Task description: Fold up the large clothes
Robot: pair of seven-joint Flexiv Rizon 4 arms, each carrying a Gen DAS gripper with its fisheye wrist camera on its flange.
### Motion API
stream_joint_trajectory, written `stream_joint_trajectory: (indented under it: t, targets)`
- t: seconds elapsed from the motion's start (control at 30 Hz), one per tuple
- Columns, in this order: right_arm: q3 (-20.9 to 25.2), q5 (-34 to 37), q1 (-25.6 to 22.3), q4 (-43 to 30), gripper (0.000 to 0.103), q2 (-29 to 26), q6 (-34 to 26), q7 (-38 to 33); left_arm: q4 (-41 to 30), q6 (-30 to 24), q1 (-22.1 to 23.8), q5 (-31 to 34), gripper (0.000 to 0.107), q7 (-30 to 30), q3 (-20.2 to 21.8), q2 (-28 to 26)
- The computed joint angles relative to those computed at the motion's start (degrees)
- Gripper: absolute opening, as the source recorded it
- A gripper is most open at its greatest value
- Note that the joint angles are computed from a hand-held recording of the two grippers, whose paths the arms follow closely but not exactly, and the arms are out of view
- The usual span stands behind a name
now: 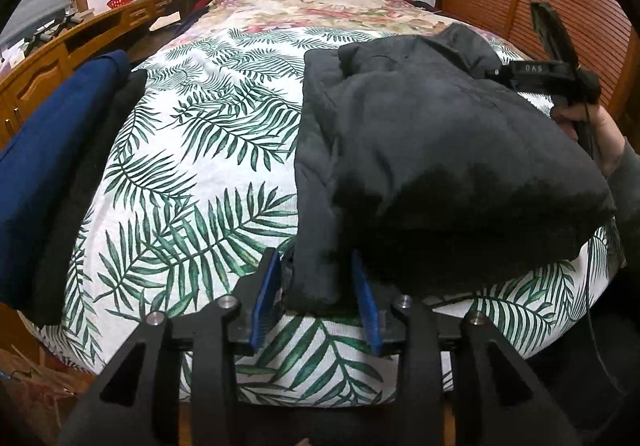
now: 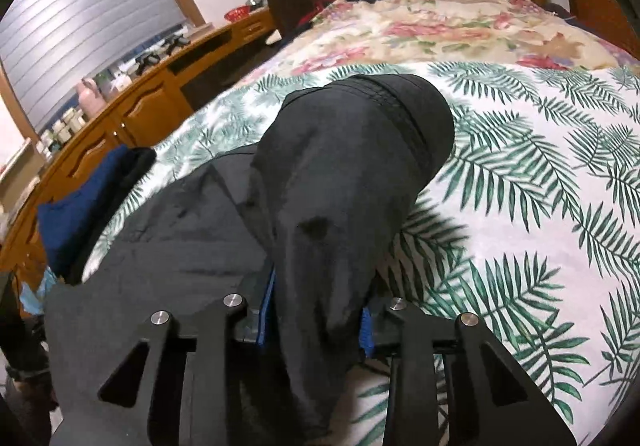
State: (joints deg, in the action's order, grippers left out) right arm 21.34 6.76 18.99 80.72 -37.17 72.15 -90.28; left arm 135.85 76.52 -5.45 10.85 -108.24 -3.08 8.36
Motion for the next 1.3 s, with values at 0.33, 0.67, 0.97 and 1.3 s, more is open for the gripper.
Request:
stream_joint_trajectory:
  t: [0.33, 0.67, 0.97, 1.3]
  targets:
    - [-1.6, -0.8, 1.0, -1.7, 0.051, -2.4, -1.4, 3.2, 2.7, 4.9, -1.0, -4.9, 0.036, 0.4, 0.9, -0.8]
    - [5.6, 8.6, -3.9, -5.2, 0.032, -4.1, -2.6, -3.8, 3.4, 5.3, -3.3, -13.6, 0.020, 5.6, 2.0, -1.0]
    - [11.8, 20.3, -9.1, -2.7, 0.026, -0.6, 1.9, -12.5, 0.0, 3.2, 1.9, 1.0, 0.004, -4.2, -2.8, 3.1]
    - [10.7, 22.8, -7.8, 4.9, 0.024, 7.2, 10.3, -16.7, -0.6, 8.4, 1.2, 1.5, 0.003, -3.9, -3.0, 3.9]
